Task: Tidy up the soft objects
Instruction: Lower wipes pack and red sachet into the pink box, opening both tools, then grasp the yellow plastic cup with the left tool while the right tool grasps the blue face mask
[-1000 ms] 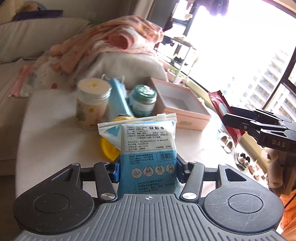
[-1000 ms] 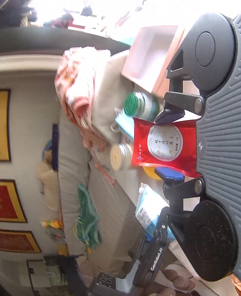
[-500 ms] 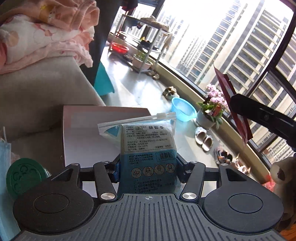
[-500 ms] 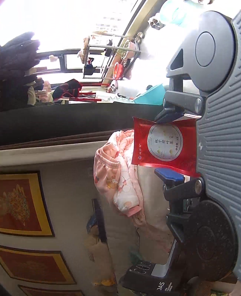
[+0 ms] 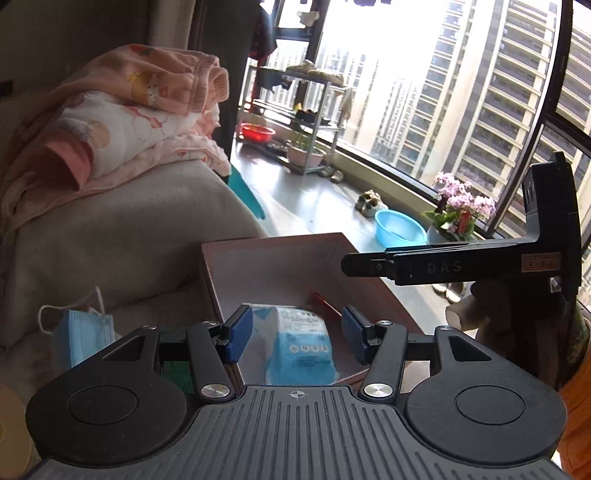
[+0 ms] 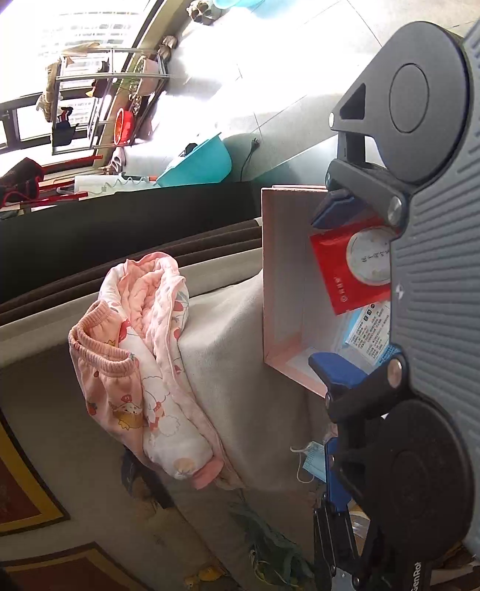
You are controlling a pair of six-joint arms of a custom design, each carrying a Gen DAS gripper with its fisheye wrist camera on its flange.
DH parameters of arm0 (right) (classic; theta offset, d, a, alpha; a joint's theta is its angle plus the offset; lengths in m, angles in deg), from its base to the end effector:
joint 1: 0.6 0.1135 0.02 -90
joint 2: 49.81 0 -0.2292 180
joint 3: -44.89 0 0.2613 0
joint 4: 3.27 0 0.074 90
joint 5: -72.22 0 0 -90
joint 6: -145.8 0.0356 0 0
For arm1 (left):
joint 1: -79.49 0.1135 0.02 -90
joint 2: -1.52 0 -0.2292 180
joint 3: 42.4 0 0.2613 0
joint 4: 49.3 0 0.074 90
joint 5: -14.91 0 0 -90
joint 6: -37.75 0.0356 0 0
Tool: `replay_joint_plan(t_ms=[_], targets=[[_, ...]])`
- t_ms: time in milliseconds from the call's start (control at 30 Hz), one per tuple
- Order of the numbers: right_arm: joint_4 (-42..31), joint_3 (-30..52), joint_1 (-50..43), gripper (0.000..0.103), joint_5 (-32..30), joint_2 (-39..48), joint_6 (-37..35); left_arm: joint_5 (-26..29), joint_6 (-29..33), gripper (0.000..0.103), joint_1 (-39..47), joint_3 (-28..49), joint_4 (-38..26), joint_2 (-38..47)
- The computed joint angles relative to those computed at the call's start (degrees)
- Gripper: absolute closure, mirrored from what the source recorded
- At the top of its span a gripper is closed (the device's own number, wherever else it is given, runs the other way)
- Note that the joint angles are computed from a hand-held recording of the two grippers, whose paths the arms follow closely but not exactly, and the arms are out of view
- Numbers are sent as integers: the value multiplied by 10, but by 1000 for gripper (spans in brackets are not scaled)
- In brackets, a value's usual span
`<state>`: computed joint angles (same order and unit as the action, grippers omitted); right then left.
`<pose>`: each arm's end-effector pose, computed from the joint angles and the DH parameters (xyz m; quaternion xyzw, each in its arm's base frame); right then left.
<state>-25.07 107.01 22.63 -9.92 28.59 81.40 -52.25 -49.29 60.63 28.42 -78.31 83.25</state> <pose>0.2875 0.1181 0.1974 0.0485 0.8962 0.1244 0.4231 0.3036 -0.1183 0.2223 0.2504 0.8562 -0.2350 0.3861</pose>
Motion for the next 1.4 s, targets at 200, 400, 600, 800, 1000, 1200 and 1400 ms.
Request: replay_joint_plan(t_ms=[200,400,600,800,1000,1200,1400], targets=[[-33,-20,78,21,94,-42,37,54,18,45,135,-184,-22,-273],[-37,-64,218,16,187,-46,61,93,72,45,290,-267,-67,-329],[-10,-118,314,16,181,-25,114,180,188,45,387,-310,-97,-292],[33,-155,324,16,160,-23,175,128,144,45,343,-320,15,-195],[44,-146,354,16,190,-30,154,95,139,58,301,-324,61,-158],[5,-3,377,25,185,26,2,161,164,70,365,-336,26,-185],[-27,183,377,47,117,194,-80,194,210,79,418,-339,-17,-210]])
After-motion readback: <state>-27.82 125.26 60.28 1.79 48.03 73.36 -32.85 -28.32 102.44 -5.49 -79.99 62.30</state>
